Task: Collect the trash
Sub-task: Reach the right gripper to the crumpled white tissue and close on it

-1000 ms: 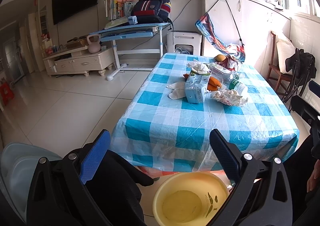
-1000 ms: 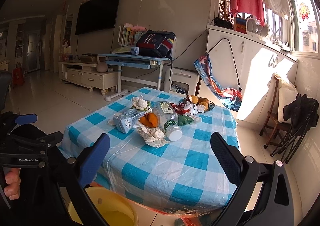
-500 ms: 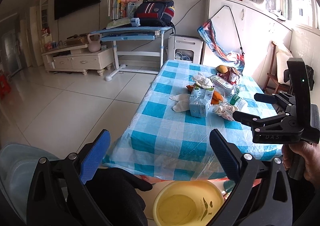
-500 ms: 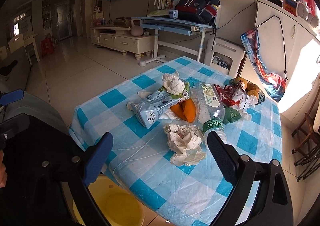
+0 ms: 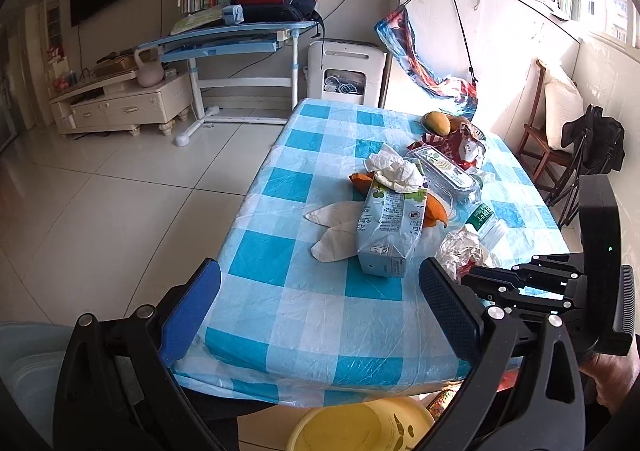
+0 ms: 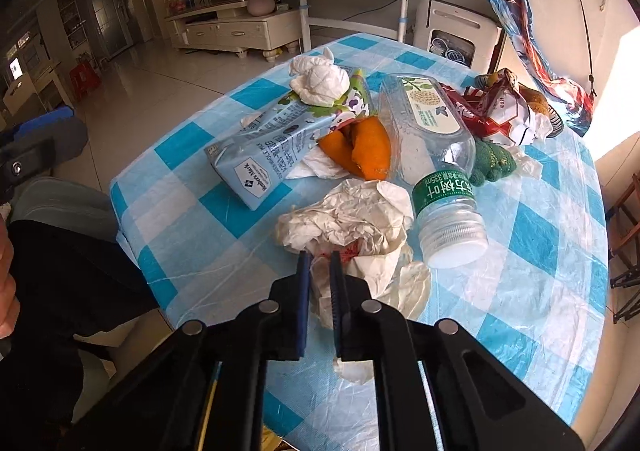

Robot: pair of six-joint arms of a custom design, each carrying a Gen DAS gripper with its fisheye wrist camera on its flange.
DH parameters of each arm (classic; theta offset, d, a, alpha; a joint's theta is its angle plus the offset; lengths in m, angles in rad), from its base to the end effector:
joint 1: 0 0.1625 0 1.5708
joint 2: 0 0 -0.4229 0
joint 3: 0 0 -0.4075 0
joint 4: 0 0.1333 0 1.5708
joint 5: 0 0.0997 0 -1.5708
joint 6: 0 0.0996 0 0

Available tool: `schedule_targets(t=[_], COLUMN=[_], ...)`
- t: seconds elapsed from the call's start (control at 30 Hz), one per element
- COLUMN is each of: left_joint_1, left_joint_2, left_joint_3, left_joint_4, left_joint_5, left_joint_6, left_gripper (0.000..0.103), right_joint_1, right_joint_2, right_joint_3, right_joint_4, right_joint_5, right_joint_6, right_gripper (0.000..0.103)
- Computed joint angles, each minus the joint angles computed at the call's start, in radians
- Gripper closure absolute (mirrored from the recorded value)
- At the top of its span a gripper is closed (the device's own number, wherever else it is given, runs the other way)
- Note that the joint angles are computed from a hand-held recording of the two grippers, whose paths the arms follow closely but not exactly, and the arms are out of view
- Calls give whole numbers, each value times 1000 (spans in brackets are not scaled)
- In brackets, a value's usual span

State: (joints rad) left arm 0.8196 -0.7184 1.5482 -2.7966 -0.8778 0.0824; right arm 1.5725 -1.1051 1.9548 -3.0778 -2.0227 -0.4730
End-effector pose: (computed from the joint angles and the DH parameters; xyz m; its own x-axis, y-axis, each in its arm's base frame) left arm -0.3441 -0.6570 0.1080 -0.6762 0.3993 -0.6192 0.6877 0.6436 -0.3359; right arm 0.0908 -0.5925 0.2243 -0.8006 -0.1245 0.5861 -0.4112 0.8256 -0.3864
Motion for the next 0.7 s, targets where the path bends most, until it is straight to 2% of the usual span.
schedule_targets(t=[0.2, 0.4, 0.47, 0.5, 0.53, 0.63, 0.67, 0.7], left_joint_1=[22, 48, 50, 49, 47, 40, 38, 37], left_joint_2=[141, 215, 247, 262, 280, 322, 333, 345], left_joint_3=[-181, -339, -399, -422, -448, -505, -523, -542], left_joint_4=[138, 213, 240, 244, 247, 258, 270, 292], left_joint_5=[-36, -78, -73, -63, -57, -37, -34, -33], left_joint_6=[31, -7, -13, -9, 0, 36, 45, 52], left_gripper=[7, 7, 7, 7, 7, 10, 13, 22], right_joint_1=[-28, -52, -55, -53, -48, -33, -35, -37], right_joint_2=[-68, -79, -75, -72, -68, -47, -44, -40], right_joint_3=[44, 46, 43, 43, 46, 42, 40, 39], right_joint_4=[5, 43, 54, 49, 35, 14, 18, 21], right_joint_5=[65, 99, 103, 98, 85, 43, 44, 43], right_joint_6=[94, 153, 152, 149, 140, 99, 98, 99], right_gripper=[97, 96, 83, 62, 46, 44, 44, 44])
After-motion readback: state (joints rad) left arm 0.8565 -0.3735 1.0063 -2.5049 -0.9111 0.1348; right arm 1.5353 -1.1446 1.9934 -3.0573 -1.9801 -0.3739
